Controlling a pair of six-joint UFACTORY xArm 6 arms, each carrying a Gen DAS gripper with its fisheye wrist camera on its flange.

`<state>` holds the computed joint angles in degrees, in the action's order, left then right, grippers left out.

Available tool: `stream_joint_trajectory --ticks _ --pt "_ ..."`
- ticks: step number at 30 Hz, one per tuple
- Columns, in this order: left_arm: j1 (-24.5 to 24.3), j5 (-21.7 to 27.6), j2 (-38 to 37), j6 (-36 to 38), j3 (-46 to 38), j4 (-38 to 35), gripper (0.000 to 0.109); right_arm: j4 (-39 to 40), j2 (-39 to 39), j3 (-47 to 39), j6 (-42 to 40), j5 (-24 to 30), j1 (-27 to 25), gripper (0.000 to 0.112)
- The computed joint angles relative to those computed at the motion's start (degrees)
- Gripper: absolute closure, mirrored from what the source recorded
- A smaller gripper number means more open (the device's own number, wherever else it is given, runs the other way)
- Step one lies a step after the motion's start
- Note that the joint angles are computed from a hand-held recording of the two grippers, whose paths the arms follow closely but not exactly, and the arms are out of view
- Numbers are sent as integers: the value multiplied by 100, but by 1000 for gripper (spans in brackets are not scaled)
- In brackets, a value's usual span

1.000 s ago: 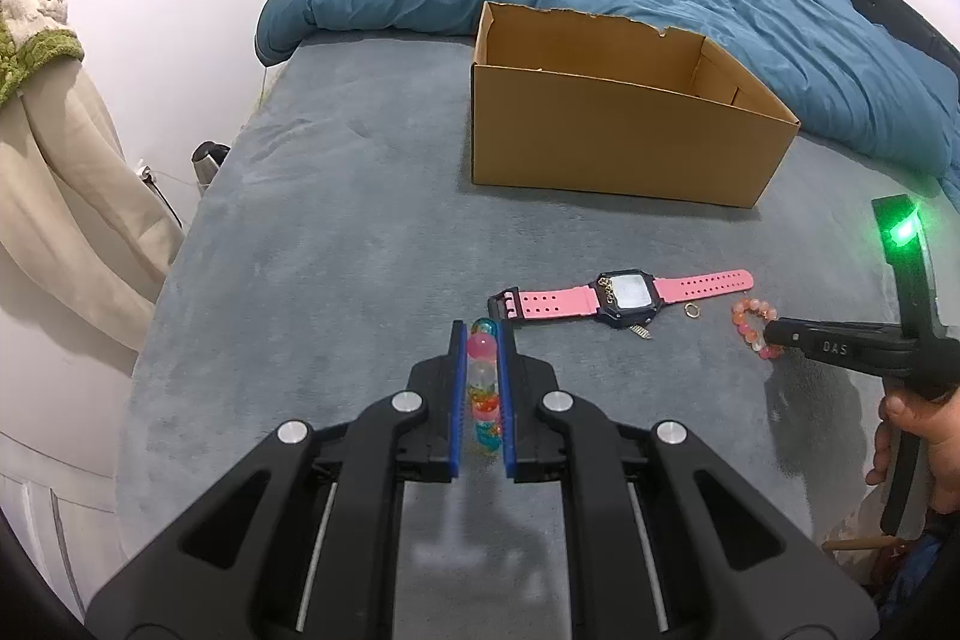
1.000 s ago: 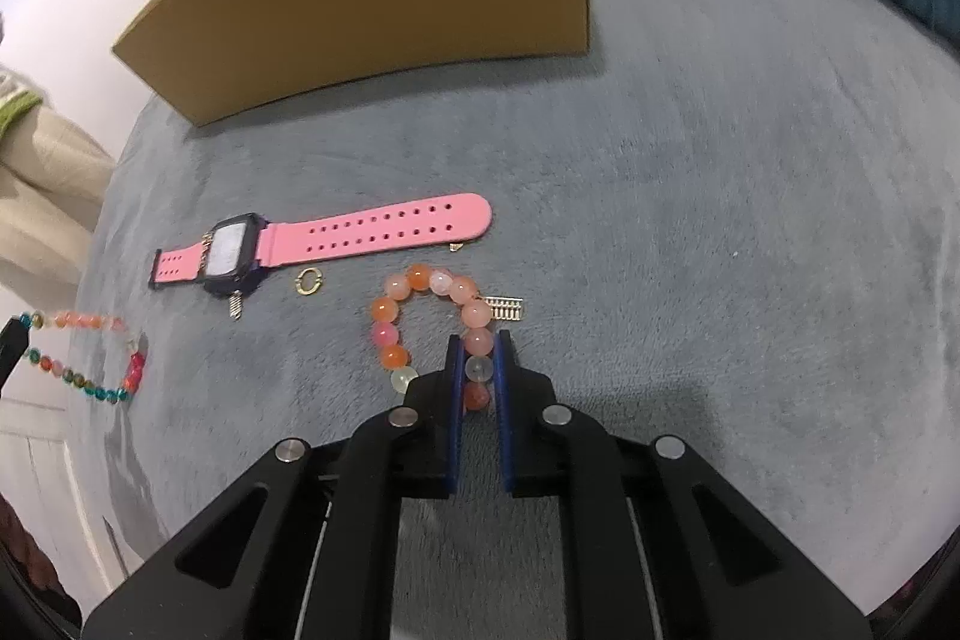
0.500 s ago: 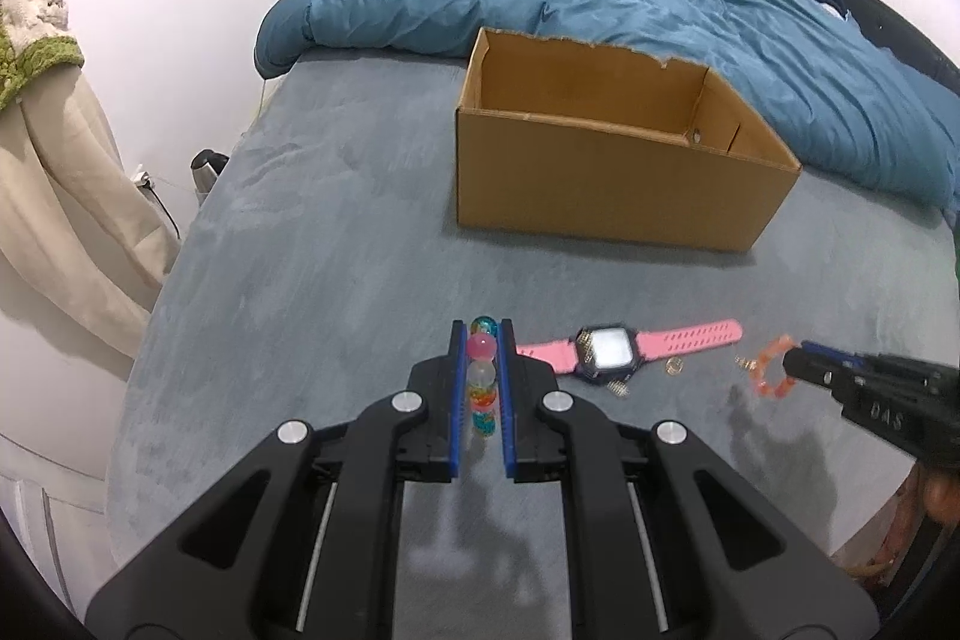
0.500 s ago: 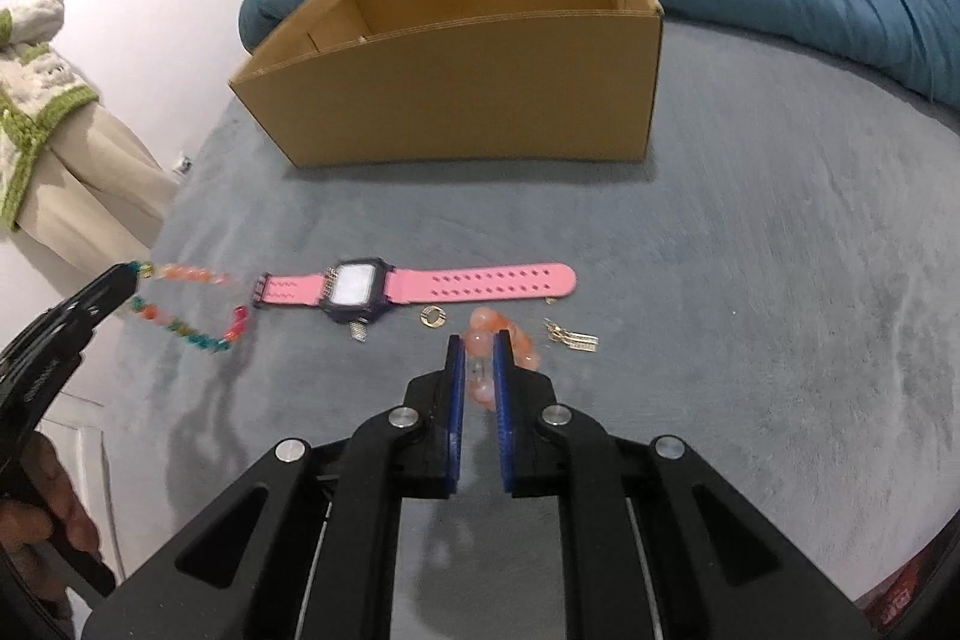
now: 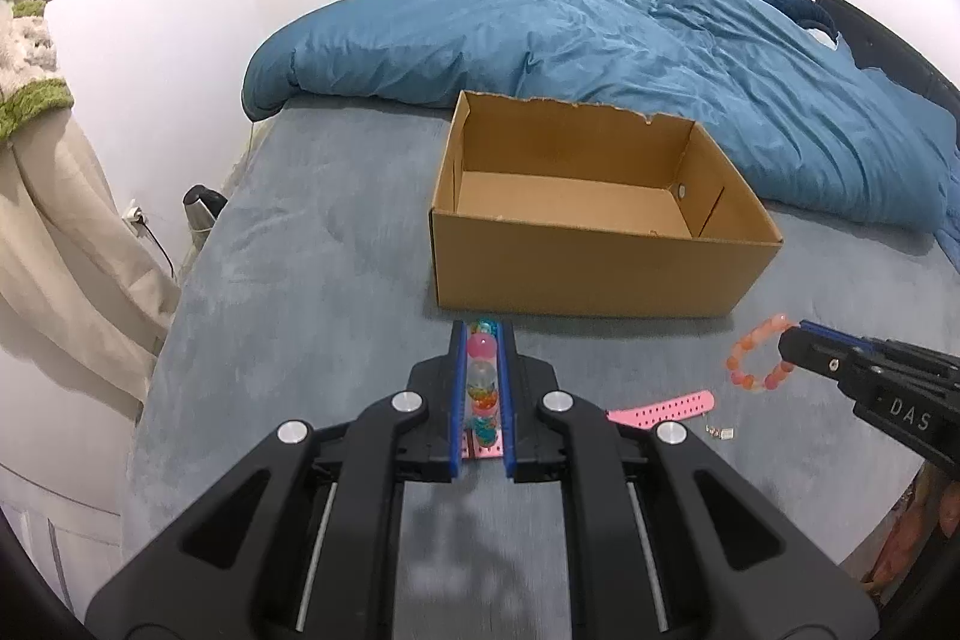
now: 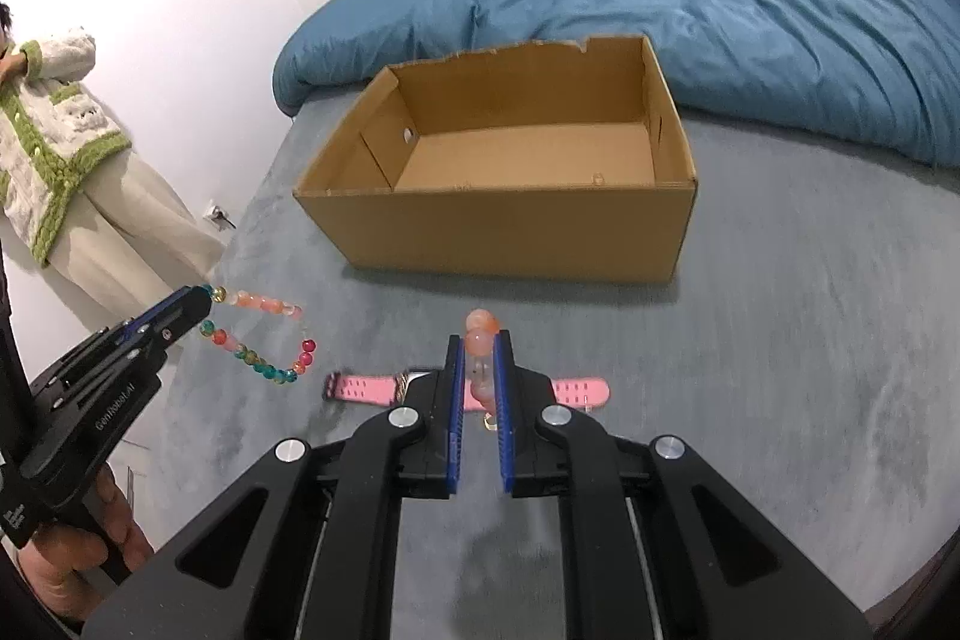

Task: Organize jewelry
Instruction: 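Carry both beaded bracelets toward the cardboard box with both grippers, then lower both grippers into the box and open them to drop the bracelets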

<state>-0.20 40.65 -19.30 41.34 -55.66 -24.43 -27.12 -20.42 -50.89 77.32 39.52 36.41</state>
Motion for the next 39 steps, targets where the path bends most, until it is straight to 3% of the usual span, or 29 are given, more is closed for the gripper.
stream_joint_trajectory --ticks 16,39 --pt "-205 -155 424 -250 -461 141 100 57 252 -348 -293 -54 -234 103" --pt "-230 -255 498 -296 -486 180 100 83 250 -312 -298 -111 -270 103"
